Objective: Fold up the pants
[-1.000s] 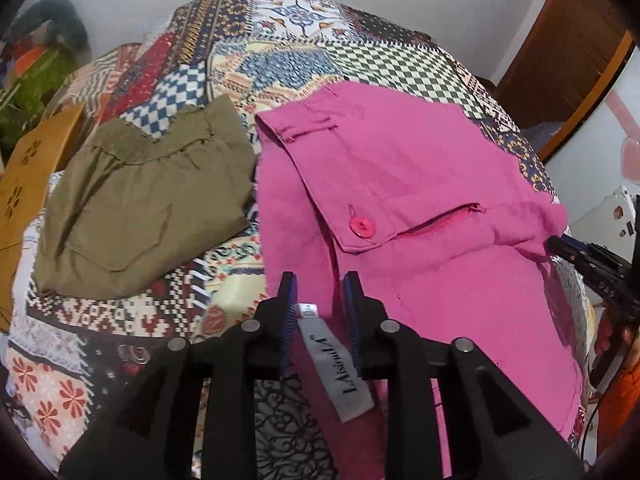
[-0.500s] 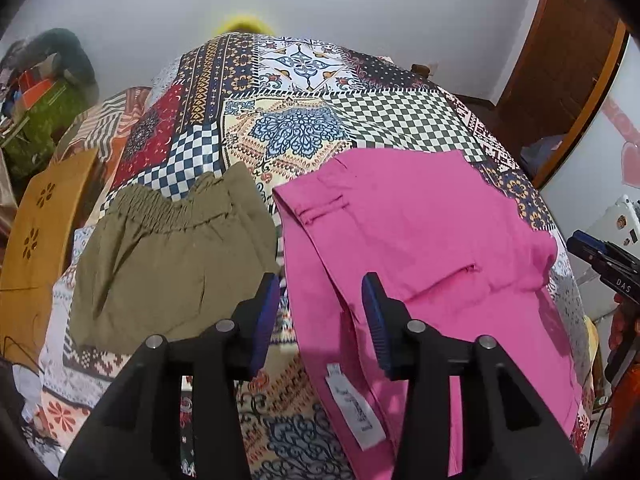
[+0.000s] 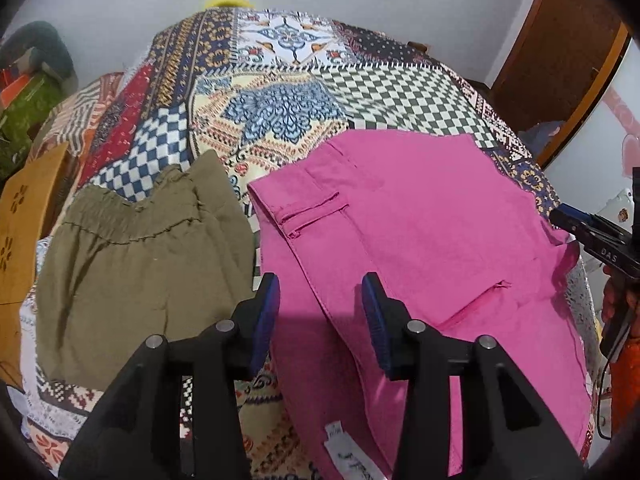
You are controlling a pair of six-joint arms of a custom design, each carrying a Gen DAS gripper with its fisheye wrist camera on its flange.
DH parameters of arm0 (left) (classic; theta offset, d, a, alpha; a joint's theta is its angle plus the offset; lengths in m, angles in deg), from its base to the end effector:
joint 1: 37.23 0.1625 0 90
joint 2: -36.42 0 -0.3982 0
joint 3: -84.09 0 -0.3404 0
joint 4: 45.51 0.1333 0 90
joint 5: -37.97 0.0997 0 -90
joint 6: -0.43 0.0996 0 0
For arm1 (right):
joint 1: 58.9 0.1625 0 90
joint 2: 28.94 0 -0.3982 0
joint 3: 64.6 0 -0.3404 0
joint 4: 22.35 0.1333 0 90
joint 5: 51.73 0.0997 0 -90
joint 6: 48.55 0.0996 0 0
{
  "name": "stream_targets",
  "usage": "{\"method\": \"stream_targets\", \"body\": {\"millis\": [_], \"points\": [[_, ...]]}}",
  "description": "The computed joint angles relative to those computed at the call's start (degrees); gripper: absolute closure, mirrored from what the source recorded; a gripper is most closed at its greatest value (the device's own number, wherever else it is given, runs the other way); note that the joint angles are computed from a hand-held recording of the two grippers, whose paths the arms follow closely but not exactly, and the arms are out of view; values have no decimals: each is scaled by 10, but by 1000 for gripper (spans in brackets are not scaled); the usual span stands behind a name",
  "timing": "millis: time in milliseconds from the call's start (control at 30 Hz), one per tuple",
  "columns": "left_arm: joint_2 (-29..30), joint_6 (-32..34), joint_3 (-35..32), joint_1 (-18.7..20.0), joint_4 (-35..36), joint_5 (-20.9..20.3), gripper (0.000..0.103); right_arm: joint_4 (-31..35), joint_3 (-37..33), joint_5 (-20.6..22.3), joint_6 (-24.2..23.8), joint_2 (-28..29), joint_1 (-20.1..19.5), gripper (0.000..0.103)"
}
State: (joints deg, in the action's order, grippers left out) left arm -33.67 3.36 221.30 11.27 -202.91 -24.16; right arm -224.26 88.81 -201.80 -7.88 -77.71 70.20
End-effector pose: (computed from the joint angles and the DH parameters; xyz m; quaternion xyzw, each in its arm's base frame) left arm -0.1092 -0.3949 0.1357 0.3664 0.8987 -0.0818 0.2265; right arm 0.2141 -0.1889 0.0959 -0.0436 -0.8635 0.3624 0.3481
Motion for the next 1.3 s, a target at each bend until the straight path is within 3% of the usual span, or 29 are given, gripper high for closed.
{"method": "stream_targets", "body": {"millis": [367, 567, 667, 733, 867, 1033, 1300], "points": [[43, 13, -13, 19, -34, -12, 61, -137, 14, 43, -77, 64, -57, 63], [51, 26, -16, 19, -41, -11, 74, -169, 6, 50, -108, 80, -63, 65], [53, 34, -8, 11, -54, 1, 77, -118, -5, 28, -97, 74, -58, 84], [56, 40, -2, 4, -67, 11, 81, -83, -11, 11, -93, 70, -56, 90], [54, 58, 4, -4, -87, 18, 90, -75, -6, 10, -86, 64, -54, 93], [57, 62, -15, 9, -73, 6, 92, -21, -8, -1, -61, 51, -44, 94], [75, 72, -22, 21, -87, 21, 92, -28, -4, 4, -54, 50, -46, 95]]}}
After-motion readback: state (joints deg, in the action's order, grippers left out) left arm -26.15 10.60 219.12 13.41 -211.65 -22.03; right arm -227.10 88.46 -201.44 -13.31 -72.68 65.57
